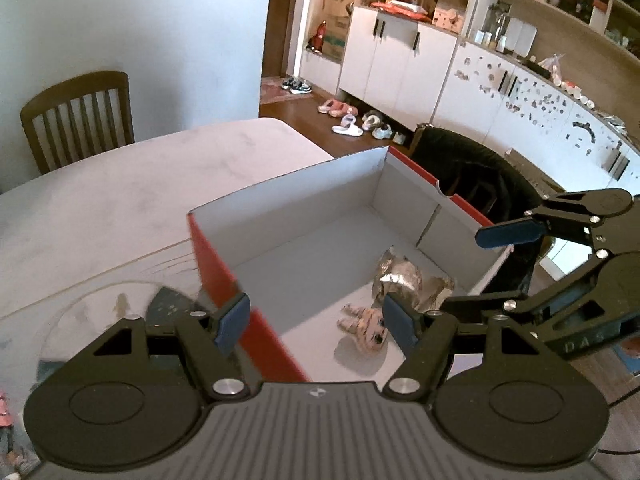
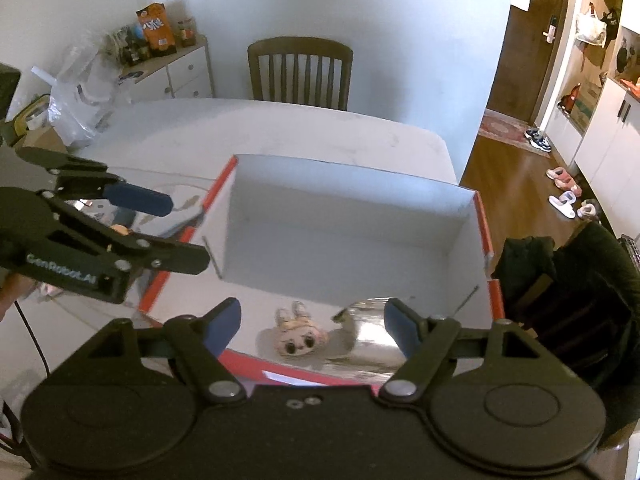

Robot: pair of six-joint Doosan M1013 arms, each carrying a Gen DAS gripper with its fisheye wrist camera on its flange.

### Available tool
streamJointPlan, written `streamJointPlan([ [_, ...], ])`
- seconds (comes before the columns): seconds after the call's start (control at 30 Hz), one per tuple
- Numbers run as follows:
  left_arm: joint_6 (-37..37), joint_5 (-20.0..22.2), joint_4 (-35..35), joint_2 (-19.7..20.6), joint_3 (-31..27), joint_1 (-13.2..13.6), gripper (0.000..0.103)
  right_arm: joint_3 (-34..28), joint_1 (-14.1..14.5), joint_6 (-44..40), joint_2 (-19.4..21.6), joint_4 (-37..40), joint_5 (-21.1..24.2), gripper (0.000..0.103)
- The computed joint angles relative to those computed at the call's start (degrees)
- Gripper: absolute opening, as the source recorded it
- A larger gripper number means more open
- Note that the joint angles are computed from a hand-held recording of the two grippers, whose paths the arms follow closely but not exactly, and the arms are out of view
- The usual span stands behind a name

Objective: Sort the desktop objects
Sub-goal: 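Withdraw both grippers from the box back over the table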

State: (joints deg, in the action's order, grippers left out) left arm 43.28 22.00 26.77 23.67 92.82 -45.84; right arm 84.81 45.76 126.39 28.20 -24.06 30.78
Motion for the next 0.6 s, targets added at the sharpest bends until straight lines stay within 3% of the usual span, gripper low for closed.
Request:
streamJointPlan([
  [0.33,0.62,-4.52,0.33,-6.73,9.78,1.89,0.075,-3.47,4.08,8.22,2.01,-4.84,2.24,0.083],
  [0.47,-1.18,-5.86,2.01,-9.01,13.49,2.62,0.085,-5.73,5.73,10.81,3.64,-6.13,3.5,0.085],
  [0.6,-1.0,-6.51,0.94,-10.93,16.81,3.65,0.085,-7.72,7.05,12.69,5.09,-6.54,3.88,0.089],
])
